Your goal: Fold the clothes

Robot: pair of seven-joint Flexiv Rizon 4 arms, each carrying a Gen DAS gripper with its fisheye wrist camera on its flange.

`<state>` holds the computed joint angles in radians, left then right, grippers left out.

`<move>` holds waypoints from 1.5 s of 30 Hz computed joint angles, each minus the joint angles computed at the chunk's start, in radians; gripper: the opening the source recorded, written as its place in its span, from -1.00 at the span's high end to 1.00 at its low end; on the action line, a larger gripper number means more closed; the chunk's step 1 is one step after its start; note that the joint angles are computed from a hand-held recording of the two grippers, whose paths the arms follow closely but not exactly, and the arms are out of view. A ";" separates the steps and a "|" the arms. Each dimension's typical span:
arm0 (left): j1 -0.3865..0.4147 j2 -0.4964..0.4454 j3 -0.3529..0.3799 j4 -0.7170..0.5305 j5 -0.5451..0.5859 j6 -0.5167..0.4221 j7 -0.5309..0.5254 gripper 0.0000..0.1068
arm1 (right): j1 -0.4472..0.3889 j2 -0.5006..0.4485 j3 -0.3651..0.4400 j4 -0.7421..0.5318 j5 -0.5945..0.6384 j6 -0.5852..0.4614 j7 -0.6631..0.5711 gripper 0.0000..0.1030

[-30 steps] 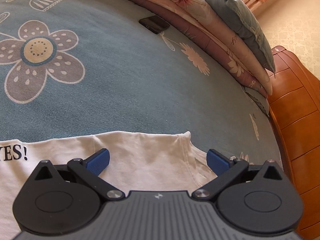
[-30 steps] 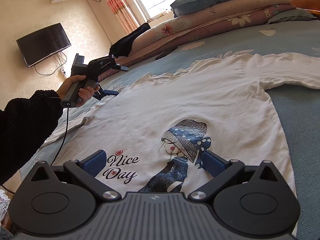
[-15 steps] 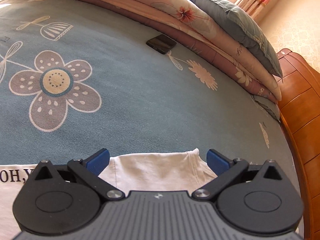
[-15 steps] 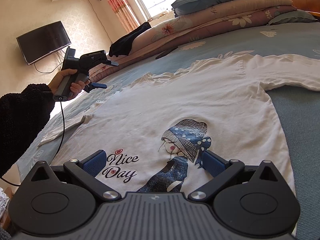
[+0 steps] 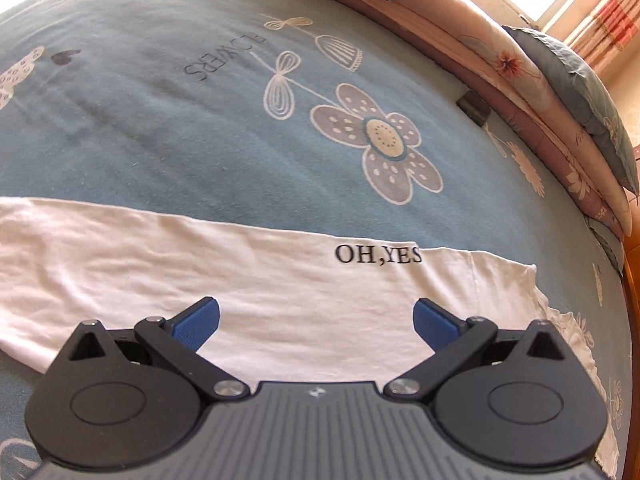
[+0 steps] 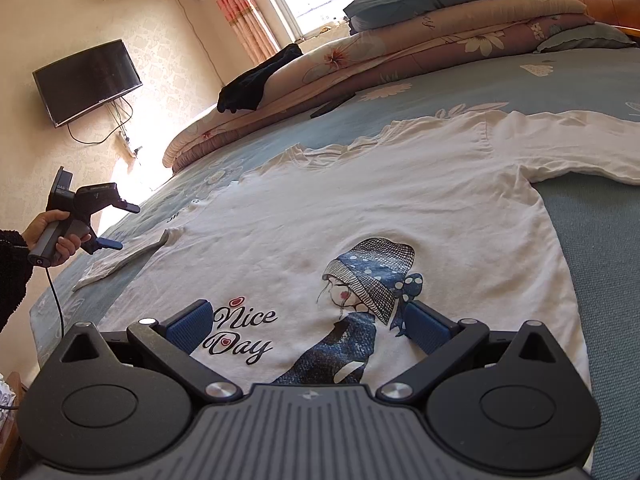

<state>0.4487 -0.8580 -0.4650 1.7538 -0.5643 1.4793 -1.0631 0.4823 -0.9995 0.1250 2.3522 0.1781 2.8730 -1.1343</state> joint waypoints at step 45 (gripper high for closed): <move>0.117 -0.048 0.102 0.030 0.309 0.319 -0.485 -0.86 | 0.016 0.009 -0.004 -0.003 0.026 -0.024 -0.022 -1.00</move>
<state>0.5652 -0.9060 -0.3628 1.7834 -0.2551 1.7982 -1.5479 0.4984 -0.9901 0.1208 2.3488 0.2038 2.8487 -1.1563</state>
